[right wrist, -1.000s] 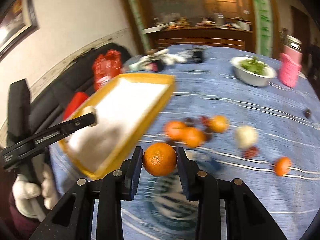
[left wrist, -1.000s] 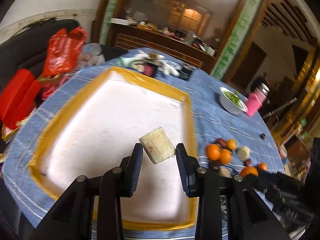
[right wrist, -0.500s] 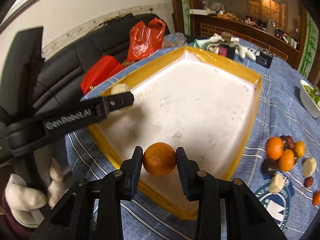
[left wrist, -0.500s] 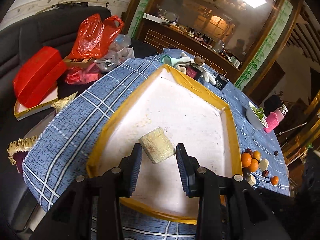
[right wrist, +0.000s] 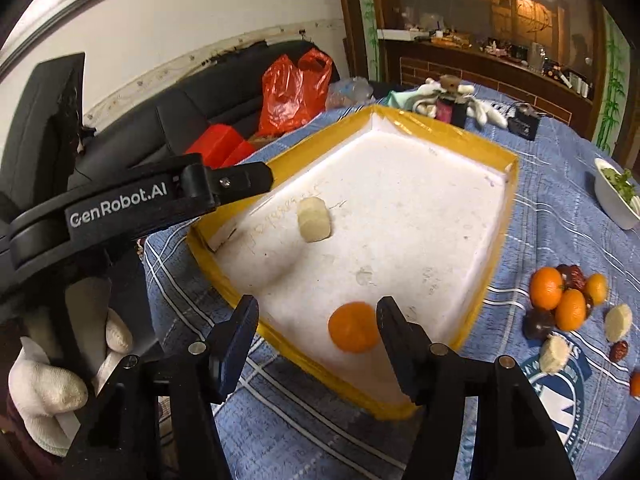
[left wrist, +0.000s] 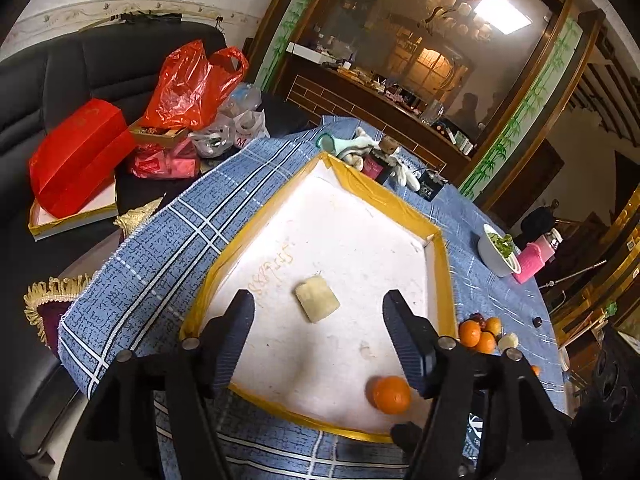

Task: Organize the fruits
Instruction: 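Carry both items over the yellow tray and open both tools to drop them, then grasp a round white yam piece with the right tool while the left tool grasps an orange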

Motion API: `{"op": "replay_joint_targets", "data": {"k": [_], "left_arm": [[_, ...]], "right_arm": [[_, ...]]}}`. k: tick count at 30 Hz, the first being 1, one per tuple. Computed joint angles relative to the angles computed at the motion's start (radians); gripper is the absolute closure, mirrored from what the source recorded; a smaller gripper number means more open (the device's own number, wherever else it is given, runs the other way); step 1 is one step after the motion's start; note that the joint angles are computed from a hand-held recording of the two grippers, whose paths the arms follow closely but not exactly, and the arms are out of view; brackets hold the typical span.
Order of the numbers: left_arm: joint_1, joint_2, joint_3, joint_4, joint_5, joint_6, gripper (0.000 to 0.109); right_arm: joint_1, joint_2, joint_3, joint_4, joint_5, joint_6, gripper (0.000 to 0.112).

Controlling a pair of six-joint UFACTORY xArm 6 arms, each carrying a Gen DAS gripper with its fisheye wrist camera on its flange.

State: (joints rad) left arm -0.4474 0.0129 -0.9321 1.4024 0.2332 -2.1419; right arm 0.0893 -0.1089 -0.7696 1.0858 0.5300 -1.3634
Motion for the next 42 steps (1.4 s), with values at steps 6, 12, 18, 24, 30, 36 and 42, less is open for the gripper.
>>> {"op": "replay_joint_targets", "data": {"k": [6,12,18,24,30,36,42], "left_arm": [[-0.036,-0.006,-0.015,-0.036,0.025,0.045,0.035],[-0.082,0.018,-0.058,-0.091,0.05,0.128,0.032],[-0.135,0.096,-0.148,-0.192,0.02,0.289,0.032],[-0.209,0.228,-0.273,-0.398,-0.005,0.578,0.032],[-0.276,0.351,-0.391,-0.607,-0.01,0.875,0.033],[-0.276,0.394,-0.432,-0.689,0.007,0.931,0.033],[-0.217,0.345,-0.362,-0.617,-0.002,0.766,0.033]], "right_arm": [[-0.125,-0.025,0.012,0.034,0.069,-0.014,0.045],[-0.311,-0.008,-0.011,0.049,0.135,-0.007,0.041],[-0.487,0.087,-0.1,0.038,0.163,0.026,0.04],[-0.578,0.197,-0.212,0.025,0.179,0.079,0.04],[-0.586,0.254,-0.277,-0.001,0.174,0.093,0.04],[-0.55,0.28,-0.313,-0.039,0.221,0.087,0.039],[-0.427,0.295,-0.293,-0.071,0.151,0.058,0.039]]}}
